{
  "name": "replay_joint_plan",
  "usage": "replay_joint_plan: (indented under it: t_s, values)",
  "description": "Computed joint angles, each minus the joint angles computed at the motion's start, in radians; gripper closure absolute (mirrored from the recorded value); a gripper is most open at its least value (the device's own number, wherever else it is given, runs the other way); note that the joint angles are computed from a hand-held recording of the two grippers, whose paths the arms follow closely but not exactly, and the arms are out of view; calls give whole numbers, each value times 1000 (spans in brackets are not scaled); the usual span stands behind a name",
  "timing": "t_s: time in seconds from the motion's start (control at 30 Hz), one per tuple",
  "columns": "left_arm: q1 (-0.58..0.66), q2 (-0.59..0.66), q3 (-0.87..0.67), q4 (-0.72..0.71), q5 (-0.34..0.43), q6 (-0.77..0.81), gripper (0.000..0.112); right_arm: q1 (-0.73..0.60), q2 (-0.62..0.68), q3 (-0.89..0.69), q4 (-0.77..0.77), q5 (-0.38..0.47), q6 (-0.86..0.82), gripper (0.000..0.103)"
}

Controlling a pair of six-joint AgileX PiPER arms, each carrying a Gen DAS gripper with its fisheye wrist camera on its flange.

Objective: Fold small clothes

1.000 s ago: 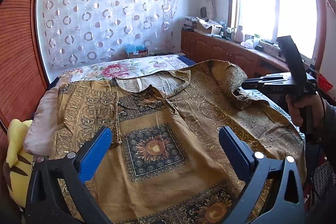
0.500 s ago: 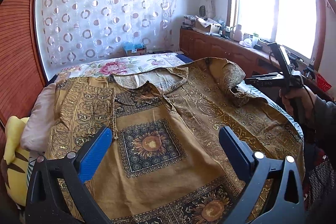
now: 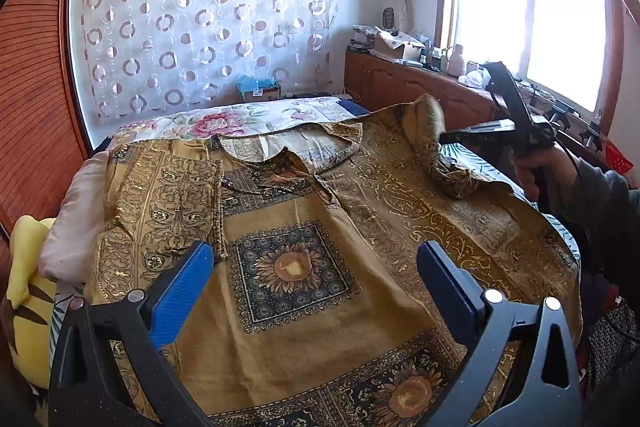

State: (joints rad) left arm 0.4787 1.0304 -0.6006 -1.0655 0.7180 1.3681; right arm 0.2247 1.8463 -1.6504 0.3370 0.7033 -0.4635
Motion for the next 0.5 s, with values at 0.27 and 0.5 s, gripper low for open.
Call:
replay_joint_plan:
  t_s: [0.27, 0.5]
  values:
    - [35, 17, -2, -14, 21, 22, 10, 121, -22, -17, -55, -40, 24, 98]
    - [42, 30, 1, -28, 33, 39, 10, 132, -7, 21, -301, -74, 275, 66]
